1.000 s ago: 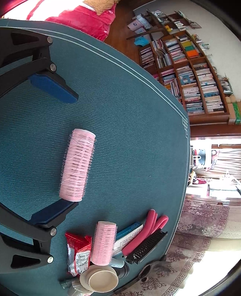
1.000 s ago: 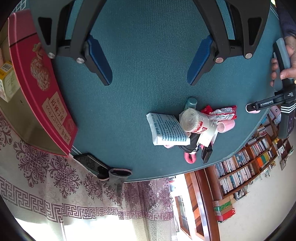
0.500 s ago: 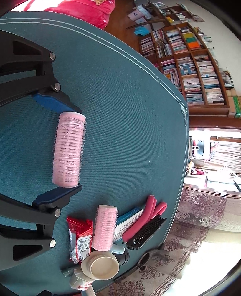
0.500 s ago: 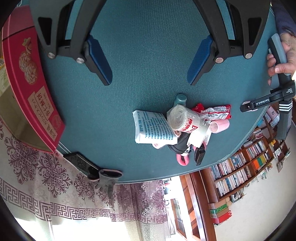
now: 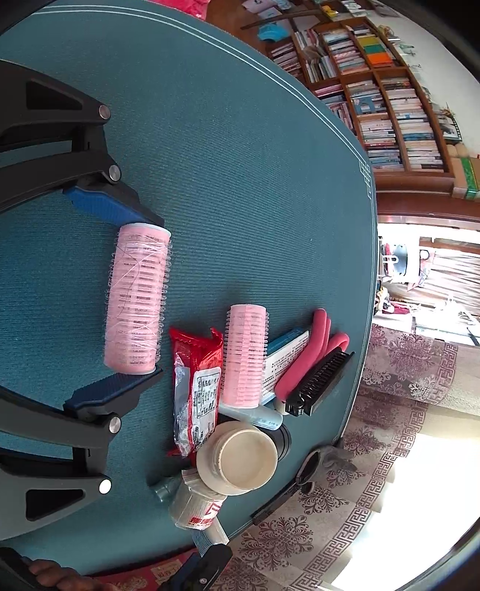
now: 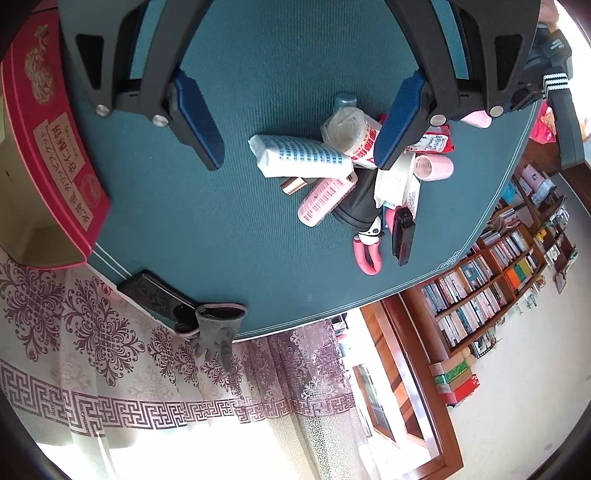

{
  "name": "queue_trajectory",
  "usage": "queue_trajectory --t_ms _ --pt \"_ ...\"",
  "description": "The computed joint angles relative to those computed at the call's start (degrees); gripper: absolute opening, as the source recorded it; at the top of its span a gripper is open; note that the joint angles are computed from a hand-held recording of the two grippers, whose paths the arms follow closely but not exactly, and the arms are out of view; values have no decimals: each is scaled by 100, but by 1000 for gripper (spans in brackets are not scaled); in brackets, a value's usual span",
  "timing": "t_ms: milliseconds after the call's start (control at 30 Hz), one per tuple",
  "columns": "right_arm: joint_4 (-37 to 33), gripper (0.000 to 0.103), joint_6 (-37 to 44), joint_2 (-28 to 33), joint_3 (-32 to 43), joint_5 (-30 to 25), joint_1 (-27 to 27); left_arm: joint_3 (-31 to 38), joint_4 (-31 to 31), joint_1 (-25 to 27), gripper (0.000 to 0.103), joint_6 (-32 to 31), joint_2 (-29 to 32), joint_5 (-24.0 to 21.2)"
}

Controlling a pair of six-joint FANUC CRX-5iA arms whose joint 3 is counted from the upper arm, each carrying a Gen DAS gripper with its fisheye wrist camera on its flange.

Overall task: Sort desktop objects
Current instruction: 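Grasp a pink roller with the left tool while the right tool grasps the white tissue pack, then carry the tissue pack with the right tool into the red tin box and release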

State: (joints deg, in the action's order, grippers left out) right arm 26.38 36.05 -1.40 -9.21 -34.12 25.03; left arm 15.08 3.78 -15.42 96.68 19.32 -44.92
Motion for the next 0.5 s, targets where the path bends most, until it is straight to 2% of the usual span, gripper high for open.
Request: queue_trajectory --t_ms 133,200,500 --pt "-115 82 99 270 191 -4 -66 78 -145 -67 74 98 27 -63" --pt "-159 53 152 358 244 -118 -89 69 -156 -77 74 90 20 -70" --pt "537 51 -665 -150 -409 71 -163 79 -50 -148 74 69 29 -115"
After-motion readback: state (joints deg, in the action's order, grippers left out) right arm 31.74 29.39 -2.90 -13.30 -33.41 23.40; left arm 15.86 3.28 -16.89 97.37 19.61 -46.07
